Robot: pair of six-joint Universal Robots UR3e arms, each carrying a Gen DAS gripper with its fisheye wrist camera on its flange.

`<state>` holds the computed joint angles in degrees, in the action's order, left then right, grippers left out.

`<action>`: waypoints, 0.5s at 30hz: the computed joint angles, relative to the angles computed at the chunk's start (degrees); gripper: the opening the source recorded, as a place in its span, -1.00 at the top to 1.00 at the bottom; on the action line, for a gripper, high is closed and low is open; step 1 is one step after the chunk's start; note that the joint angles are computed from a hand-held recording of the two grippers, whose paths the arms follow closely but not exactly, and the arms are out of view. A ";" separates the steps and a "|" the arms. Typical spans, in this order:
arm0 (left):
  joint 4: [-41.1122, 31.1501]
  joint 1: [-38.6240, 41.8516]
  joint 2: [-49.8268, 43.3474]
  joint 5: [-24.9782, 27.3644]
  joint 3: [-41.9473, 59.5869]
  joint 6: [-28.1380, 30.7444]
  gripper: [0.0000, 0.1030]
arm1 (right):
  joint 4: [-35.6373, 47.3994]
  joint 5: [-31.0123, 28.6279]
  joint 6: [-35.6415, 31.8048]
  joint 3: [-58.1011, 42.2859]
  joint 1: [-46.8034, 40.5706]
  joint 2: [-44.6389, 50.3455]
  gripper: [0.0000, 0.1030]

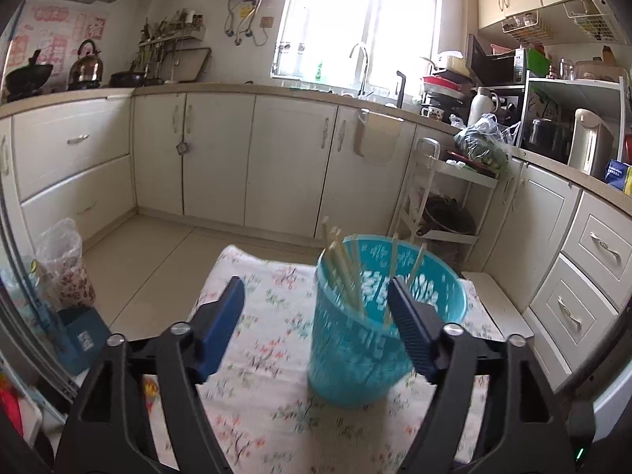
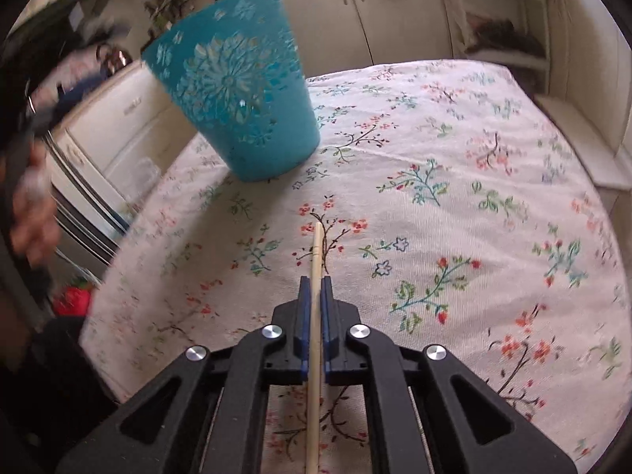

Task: Organize utensils
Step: 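Lower the open left tool to the bundle while the right tool closes on a stick, then lift the stick over the teal bin and open the right tool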

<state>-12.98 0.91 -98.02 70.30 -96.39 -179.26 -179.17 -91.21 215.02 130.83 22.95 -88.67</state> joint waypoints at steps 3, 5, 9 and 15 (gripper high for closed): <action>2.23 3.44 4.96 -2.54 -9.77 2.38 -0.55 | -3.58 1.82 0.86 1.76 -0.76 -1.42 0.89; 2.17 5.43 6.19 -4.02 -14.30 4.20 -0.55 | -6.17 2.68 1.68 2.94 -1.19 -2.16 0.89; 2.03 7.47 5.72 -5.37 -18.08 5.06 -0.55 | -9.32 2.52 2.38 3.24 -1.14 -2.69 0.89; 3.26 6.69 4.19 -4.62 -18.33 6.75 -0.59 | -12.44 0.10 2.28 -0.04 -0.03 -1.27 0.89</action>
<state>-9.72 7.59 -93.83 65.69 -114.72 -172.51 -191.61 -91.11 217.30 130.79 22.92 -89.94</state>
